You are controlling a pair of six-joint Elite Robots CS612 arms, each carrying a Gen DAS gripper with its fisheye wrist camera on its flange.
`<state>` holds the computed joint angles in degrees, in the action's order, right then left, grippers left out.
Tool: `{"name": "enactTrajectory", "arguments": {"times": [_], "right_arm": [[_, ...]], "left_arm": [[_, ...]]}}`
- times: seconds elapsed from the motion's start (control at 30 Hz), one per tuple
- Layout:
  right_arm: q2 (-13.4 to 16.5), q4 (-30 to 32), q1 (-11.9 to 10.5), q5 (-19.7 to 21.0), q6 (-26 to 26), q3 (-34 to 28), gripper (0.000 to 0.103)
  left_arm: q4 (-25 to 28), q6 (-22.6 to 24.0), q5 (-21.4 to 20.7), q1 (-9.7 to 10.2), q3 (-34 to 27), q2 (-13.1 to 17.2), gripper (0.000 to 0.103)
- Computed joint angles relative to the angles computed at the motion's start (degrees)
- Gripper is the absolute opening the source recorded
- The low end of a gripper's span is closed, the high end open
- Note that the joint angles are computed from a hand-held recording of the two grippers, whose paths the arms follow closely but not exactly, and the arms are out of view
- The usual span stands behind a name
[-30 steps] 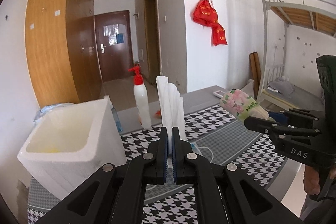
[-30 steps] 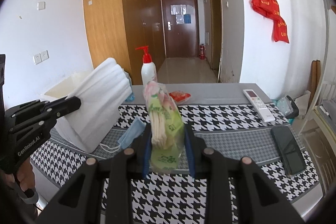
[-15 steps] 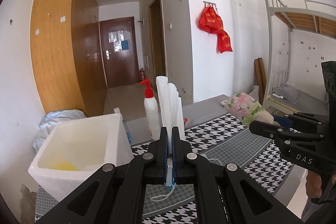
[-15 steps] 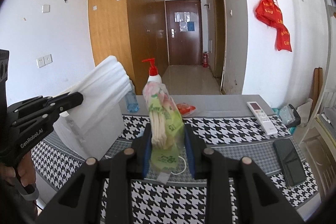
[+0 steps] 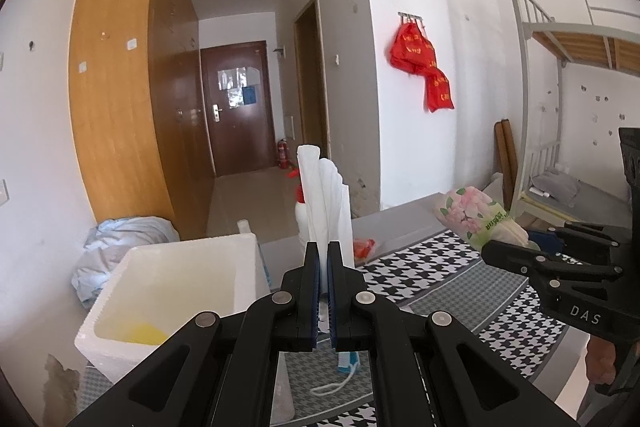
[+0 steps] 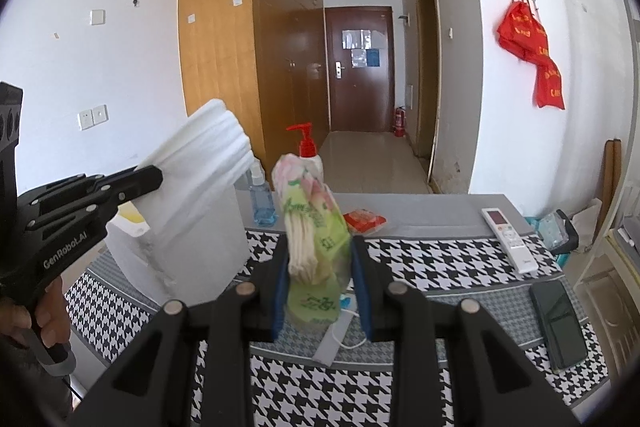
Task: Organize soft objects
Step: 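Lower the face mask into the foam box and open the left gripper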
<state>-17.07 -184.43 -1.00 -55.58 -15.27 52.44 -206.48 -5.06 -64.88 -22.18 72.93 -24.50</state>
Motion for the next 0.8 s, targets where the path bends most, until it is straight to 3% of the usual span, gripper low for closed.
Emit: {"name": "enactTrajectory", "arguments": {"times": [0.8], "right_arm": [[0.4, 0.3, 1.2, 4.3, -2.2, -1.6, 0.033]], "left_arm": [[-2.4, -2.2, 6.2, 0.75, 2.1, -1.3, 0.003]]}}
